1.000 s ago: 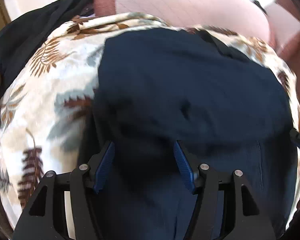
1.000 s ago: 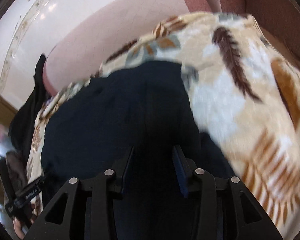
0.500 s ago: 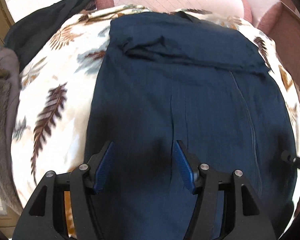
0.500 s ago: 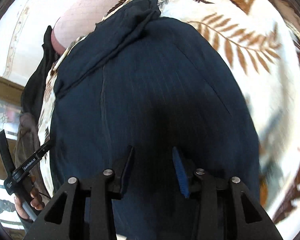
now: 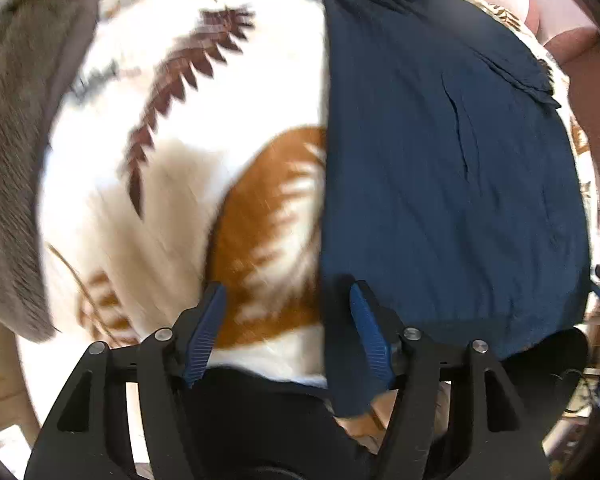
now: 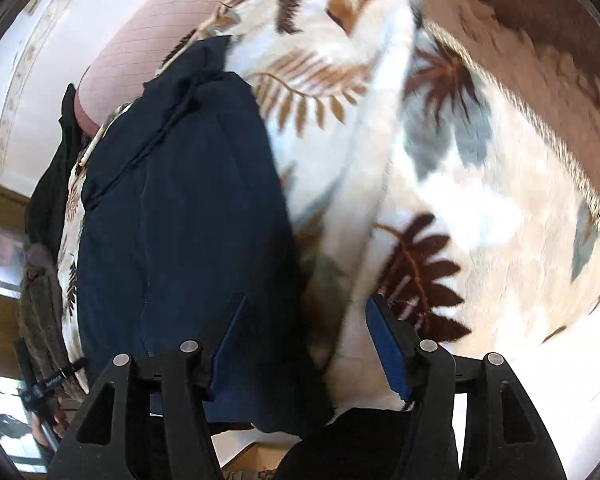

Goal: Fold large clothes

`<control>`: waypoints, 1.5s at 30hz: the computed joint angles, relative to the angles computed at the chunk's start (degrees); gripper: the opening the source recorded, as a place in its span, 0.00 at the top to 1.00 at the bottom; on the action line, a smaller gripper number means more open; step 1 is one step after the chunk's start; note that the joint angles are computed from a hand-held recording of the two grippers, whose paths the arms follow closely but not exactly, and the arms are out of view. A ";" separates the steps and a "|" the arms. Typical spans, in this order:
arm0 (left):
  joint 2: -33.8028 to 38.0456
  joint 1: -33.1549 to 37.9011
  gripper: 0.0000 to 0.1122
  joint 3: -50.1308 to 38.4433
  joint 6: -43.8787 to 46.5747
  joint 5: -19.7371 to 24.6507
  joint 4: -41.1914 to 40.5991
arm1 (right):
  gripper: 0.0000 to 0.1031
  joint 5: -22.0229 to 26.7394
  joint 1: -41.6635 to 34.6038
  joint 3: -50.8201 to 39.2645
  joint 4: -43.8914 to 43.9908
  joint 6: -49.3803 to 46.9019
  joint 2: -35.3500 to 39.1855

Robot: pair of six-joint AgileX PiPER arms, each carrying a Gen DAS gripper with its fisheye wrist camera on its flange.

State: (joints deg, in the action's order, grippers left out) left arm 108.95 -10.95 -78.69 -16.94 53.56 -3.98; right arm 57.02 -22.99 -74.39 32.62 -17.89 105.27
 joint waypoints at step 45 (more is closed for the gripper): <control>-6.32 6.81 0.93 0.68 17.71 -7.37 -32.22 | 0.95 11.14 2.97 -8.89 27.81 -24.75 0.92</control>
